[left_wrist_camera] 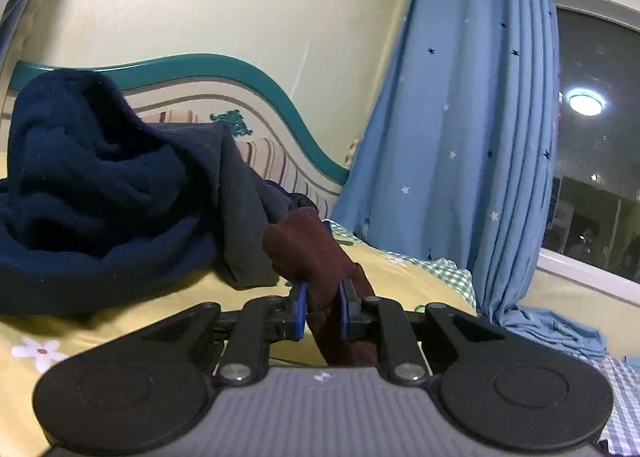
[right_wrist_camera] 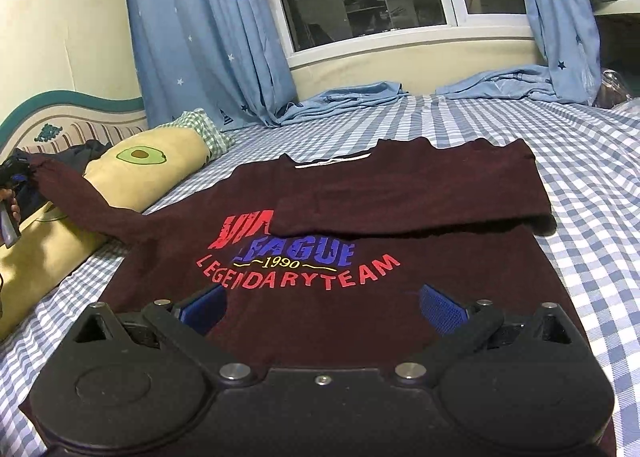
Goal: Fold small clothes
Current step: 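Grasp the other sleeve cuff with the left tool and lift it, then fold the held sleeve across the sweatshirt body with the left tool, release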
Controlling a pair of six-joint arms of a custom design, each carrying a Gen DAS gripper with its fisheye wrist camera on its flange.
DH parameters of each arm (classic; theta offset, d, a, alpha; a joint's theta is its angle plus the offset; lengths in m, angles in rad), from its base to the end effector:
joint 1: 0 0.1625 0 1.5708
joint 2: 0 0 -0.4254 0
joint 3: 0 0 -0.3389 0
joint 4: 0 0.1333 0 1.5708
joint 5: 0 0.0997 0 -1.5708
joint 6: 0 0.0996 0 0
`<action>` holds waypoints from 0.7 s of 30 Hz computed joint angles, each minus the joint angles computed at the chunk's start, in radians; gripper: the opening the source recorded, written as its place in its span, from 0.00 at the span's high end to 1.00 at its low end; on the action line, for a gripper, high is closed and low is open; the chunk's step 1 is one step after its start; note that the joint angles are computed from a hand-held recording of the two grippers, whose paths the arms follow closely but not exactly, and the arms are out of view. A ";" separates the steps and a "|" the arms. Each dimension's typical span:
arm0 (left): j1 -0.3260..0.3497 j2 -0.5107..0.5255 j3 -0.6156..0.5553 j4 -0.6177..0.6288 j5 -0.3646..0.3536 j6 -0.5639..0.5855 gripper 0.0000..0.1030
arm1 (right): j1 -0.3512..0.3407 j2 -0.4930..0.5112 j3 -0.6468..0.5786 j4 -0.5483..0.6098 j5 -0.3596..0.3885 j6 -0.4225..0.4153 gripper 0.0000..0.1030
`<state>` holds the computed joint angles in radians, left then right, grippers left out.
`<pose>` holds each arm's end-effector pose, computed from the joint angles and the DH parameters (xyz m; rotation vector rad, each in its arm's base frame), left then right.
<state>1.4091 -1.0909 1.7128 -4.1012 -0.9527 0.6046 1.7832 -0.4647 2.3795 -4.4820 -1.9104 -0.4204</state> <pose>0.1055 -0.5394 0.4634 -0.0630 1.5695 -1.8710 0.1820 -0.3689 0.0668 0.5395 -2.3748 1.2687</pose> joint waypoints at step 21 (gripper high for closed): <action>-0.299 0.265 0.208 -0.129 -0.218 0.115 0.84 | -0.043 -0.028 0.077 -0.102 0.018 -0.044 0.00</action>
